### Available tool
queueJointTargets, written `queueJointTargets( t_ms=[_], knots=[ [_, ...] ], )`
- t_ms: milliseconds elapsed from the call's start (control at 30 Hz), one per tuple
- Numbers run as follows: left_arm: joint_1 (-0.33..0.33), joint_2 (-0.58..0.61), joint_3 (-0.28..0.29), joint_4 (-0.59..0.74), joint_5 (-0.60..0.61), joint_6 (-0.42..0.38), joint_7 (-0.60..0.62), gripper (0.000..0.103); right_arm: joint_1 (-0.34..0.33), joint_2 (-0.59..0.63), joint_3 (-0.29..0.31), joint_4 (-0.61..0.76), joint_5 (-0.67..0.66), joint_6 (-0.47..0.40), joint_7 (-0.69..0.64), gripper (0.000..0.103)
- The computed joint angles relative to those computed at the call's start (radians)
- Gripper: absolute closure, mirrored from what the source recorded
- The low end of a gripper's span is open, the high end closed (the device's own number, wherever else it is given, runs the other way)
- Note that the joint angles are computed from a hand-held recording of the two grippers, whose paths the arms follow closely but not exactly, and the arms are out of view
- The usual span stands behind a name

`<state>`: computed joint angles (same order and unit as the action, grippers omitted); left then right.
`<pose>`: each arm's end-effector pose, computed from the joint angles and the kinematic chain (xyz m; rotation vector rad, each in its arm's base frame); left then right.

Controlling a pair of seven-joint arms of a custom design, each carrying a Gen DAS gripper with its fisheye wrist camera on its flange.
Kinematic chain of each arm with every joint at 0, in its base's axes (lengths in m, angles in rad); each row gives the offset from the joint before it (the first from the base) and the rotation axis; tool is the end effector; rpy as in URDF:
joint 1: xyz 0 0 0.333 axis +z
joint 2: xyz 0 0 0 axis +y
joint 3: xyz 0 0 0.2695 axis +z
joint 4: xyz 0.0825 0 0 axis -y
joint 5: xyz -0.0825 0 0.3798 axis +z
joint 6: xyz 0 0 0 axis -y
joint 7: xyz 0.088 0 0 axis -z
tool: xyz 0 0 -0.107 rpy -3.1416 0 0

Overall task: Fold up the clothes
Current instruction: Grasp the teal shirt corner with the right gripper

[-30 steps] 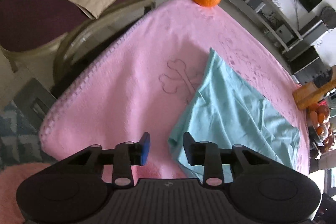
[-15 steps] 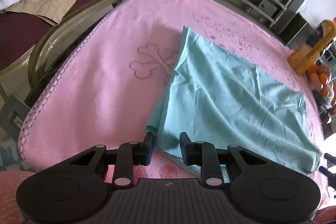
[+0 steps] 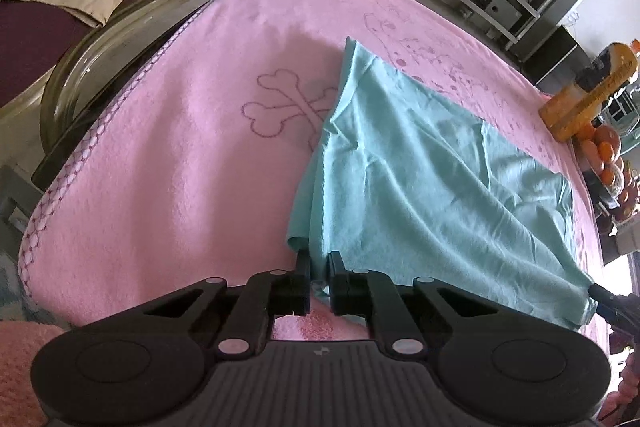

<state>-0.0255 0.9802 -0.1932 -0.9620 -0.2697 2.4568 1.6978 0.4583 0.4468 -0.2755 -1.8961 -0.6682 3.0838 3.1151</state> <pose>0.7756 -0.1081 0.3108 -1.9995 2.1077 -0.9395 0.6219 0.1805 0.3062 -1.0820 2.1412 -0.4125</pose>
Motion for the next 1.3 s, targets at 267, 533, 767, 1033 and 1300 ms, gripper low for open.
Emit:
queueJointTargets(
  t_ms=[267,533,767,1033,1300],
  knots=[
    [-0.001,0.008,0.000,0.010,0.002,-0.002,0.004,0.096,-0.376,-0.009,0.409,-0.080,0.303,0.131,-0.367,0.086],
    [0.038,-0.089,-0.043,-0.106,-0.062,0.086,0.037,0.097,-0.518,0.047,0.567,-0.115,0.390,0.393,-0.351,0.100],
    [0.071,0.023,-0.079,0.133,-0.170,-0.083,-0.065,0.098,-0.346,0.024,0.403,-0.195,0.610,0.637,-0.229,0.100],
    [-0.006,0.094,0.028,0.202,0.003,-0.143,-0.162,0.097,-0.277,-0.068,0.328,-0.223,0.590,0.303,-0.167,0.101],
    [-0.030,0.015,0.057,0.062,0.104,-0.055,-0.135,0.084,-0.076,-0.064,0.130,-0.097,0.413,-0.054,-0.152,0.096]
  ],
)
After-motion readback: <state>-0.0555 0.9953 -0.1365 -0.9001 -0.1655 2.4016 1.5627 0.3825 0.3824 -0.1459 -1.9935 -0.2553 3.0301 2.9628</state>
